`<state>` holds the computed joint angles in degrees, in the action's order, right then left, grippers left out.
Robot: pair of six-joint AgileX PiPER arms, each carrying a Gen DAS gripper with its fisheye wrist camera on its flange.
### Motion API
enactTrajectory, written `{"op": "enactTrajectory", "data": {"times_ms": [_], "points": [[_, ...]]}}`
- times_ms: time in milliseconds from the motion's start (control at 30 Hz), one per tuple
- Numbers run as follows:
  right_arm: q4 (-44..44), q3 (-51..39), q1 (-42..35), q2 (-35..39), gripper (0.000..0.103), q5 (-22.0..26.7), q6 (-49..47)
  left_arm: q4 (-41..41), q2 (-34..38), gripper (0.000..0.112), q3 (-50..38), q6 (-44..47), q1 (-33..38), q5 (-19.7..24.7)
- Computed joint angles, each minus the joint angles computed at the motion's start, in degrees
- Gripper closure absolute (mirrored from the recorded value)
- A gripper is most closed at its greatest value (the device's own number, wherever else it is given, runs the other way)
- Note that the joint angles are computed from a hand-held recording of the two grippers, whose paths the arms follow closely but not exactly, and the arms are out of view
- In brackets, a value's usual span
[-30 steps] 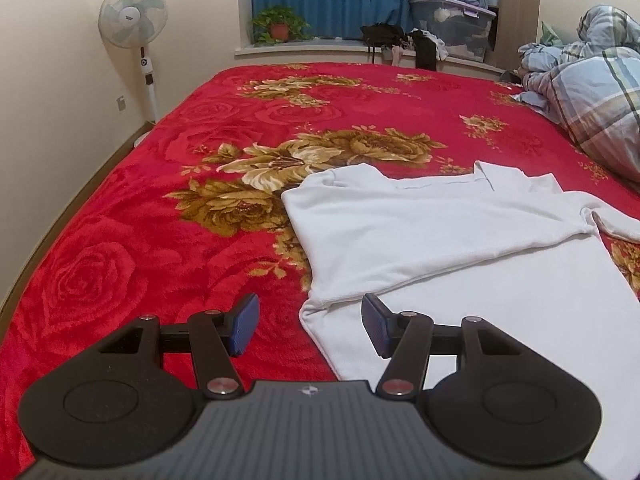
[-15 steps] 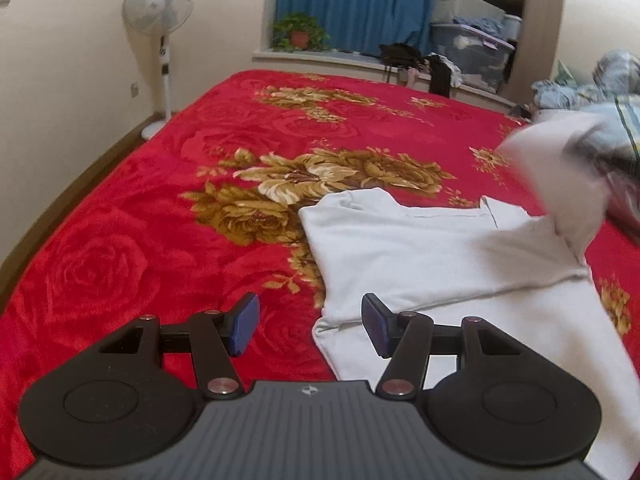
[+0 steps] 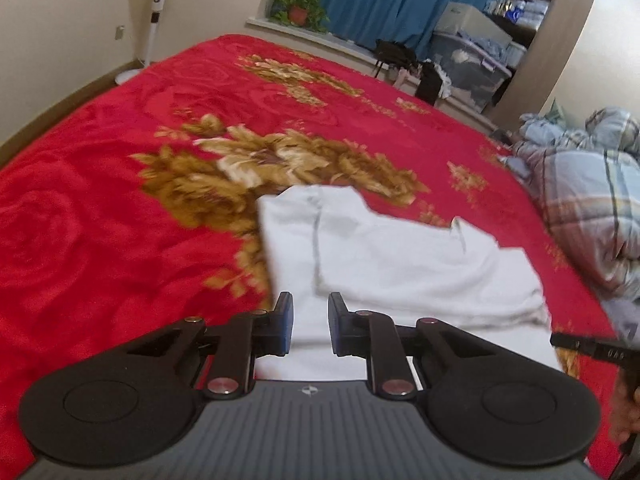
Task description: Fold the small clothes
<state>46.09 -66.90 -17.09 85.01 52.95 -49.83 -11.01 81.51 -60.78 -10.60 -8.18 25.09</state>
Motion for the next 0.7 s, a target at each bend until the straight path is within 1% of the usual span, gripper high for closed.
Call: {"op": "enactTrajectory", "data": {"times_ms": [33,100,133,167,233,300,333,367,400,433,500,567,600,633,667,700], "points": [[1.08,0.52,-2.12,0.58,0.082,-1.34,0.31,-1.84,2.18,0.092,-1.48,1.32,-0.26,-0.96],[4.35,0.97,-6.25,3.02,0.082,-1.97,1.32,-5.93,7.47,0.085,-5.15,3.69,-0.49,-1.53],[4.63,0.33,-7.02,4.58,0.082,-2.51,3.17,-5.42,10.14,0.078,-6.90,1.97,-0.94,-1.84],[4.65,-0.01,-7.68,5.58,0.081,-3.84,5.75,-3.06,13.33,0.075,-9.31,-1.97,-1.52,-1.53],[8.65,0.58,-8.11,7.69,0.079,-6.40,4.69,-0.98,18.86,0.075,-13.50,-6.21,-2.00,0.10],[8.15,-0.86,-7.79,10.56,0.079,-8.20,6.34,4.66,22.73,0.077,-15.69,-12.23,-2.97,-0.33],[8.19,-2.03,-8.57,12.13,0.079,-7.50,8.20,6.04,23.59,0.084,-15.79,-13.20,-3.31,-1.43],[8.83,-3.33,-9.29,13.91,0.079,-6.26,9.95,7.37,23.83,0.104,-15.88,-13.76,-3.59,-2.09],[9.23,-4.78,-9.76,15.60,0.078,-5.46,11.38,7.67,23.56,0.106,-16.21,-13.01,-3.62,-1.52],[9.37,-5.73,-9.20,16.79,0.076,-5.95,12.99,8.03,22.43,0.108,-15.74,-12.29,-3.59,-1.82],[8.89,-7.70,-8.50,19.28,0.070,-6.83,14.78,8.79,17.74,0.109,-12.01,-11.40,-3.42,-5.38],[8.36,-9.64,-8.41,21.02,0.068,-6.25,16.89,13.15,12.76,0.109,-8.81,-15.61,-3.62,-6.69],[8.69,-10.40,-8.57,21.67,0.068,-5.98,17.94,13.46,11.24,0.109,-7.67,-15.88,-3.65,-6.83],[9.39,-10.93,-9.05,22.15,0.068,-5.28,18.59,13.17,10.44,0.109,-6.94,-14.93,-3.65,-6.14],[10.18,-11.69,-9.29,23.06,0.068,-4.62,19.29,12.95,10.64,0.108,-7.14,-14.30,-3.87,-4.34],[10.44,-12.13,-9.31,23.47,0.068,-4.29,19.89,10.44,11.60,0.108,-8.20,-11.38,-3.68,-1.13]]}}
